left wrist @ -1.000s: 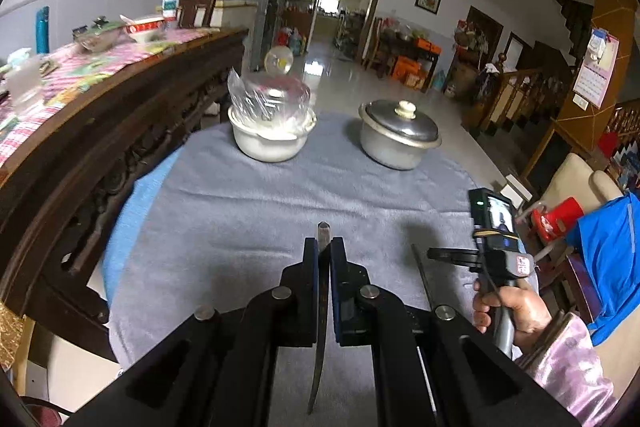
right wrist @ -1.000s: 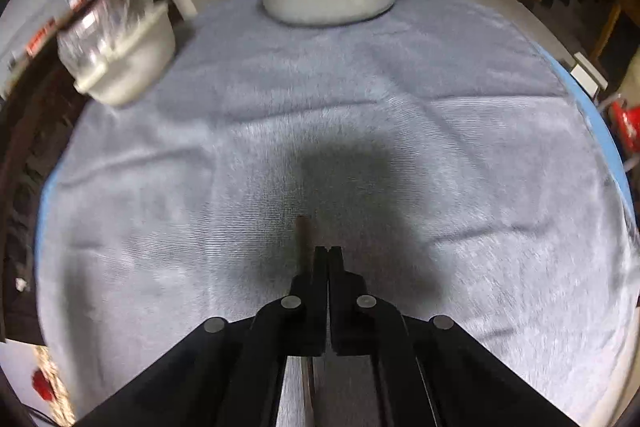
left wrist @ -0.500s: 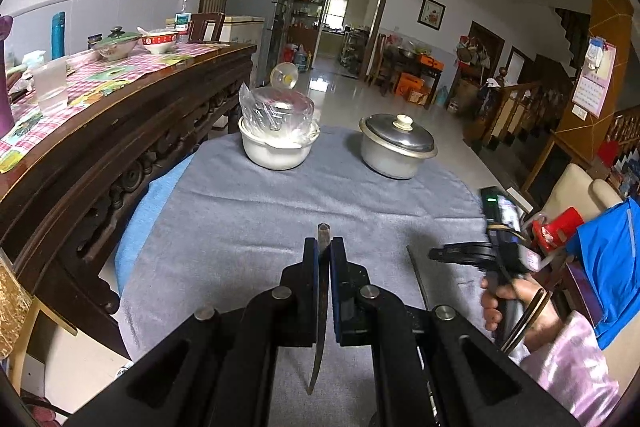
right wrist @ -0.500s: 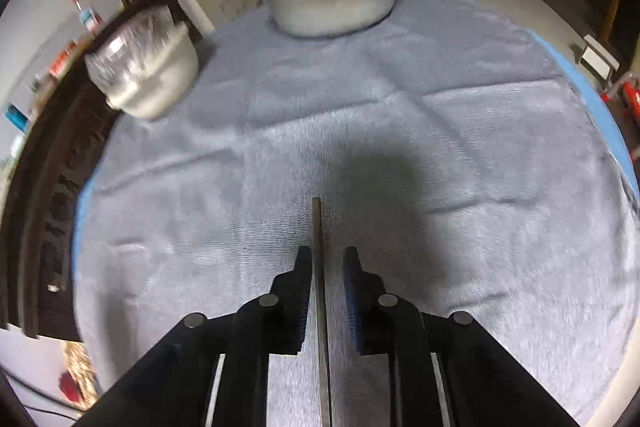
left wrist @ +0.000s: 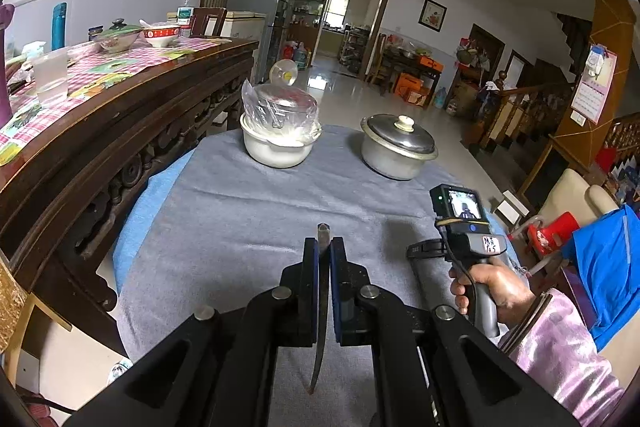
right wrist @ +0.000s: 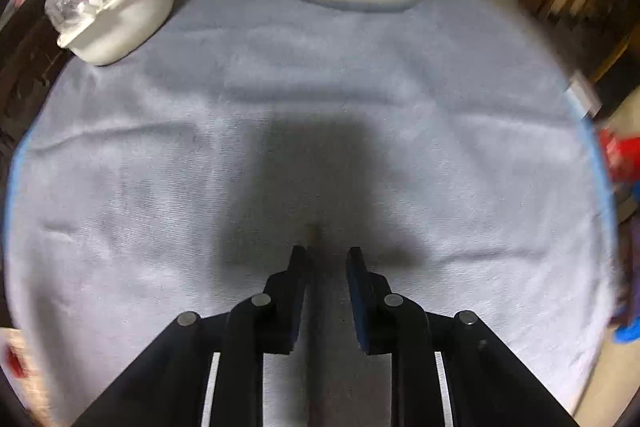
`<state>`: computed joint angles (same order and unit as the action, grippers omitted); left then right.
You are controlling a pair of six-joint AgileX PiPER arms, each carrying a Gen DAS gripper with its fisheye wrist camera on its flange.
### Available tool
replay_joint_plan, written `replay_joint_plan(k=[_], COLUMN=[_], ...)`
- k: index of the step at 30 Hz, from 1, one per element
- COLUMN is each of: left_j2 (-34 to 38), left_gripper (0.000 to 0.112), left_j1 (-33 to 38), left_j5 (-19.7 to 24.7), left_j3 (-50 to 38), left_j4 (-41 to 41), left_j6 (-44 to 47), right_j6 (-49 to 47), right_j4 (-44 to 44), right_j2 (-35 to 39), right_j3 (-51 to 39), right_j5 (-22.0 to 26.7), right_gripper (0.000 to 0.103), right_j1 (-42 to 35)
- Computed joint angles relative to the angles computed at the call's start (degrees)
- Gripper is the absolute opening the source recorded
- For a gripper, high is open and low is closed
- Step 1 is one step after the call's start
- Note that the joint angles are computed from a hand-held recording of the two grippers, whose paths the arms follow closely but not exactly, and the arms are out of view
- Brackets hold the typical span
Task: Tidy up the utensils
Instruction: 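Lift the held chopsticks with both grippers and carry them toward the metal cup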
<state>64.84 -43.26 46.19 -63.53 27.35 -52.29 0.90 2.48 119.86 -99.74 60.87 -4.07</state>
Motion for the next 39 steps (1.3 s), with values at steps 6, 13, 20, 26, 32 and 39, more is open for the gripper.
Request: replay_joint_plan(k=[6,13,20,26,32,39], left_j2=[-0.22,-0.08,-2.04,-4.33,-5.76,-6.27], left_gripper=[0.005,0.005,0.005,0.005,0.005,0.005], left_j1=[-1.1,-2.85,-6.64,-13.55,-20.23,-30.43], left_j5=[1.19,3.18,6.08,10.55,16.09,23.61], left_j3=[-0.26,-0.76,-0.46,-0.62,-1.41,-3.53], left_j4=[0.93,3.06,7.15,13.43,17.96,23.8], left_j6=[-1.36,-3.86,-8.53,-14.37,-19.16,-23.83], right_j6=[1.69,-2.4,-20.66,-30.88,-39.78,-44.68], right_j4=[-3.21,2.8,20.77,31.42,40.97,48.37], right_j2=[-2.06,-7.02,-21.86,-32.38,-45.69,-59.67], right_j3=[3.3,10.56,26.19,33.54,39.47,43.88], right_j5=[-4.04,-9.28,-14.85,-13.92,-9.48,-3.88], right_gripper=[0.022,0.006,0.006,0.006,0.006,0.006], right_j1=[2.41,-1.26,-12.48,-20.07,-29.35,-38.66])
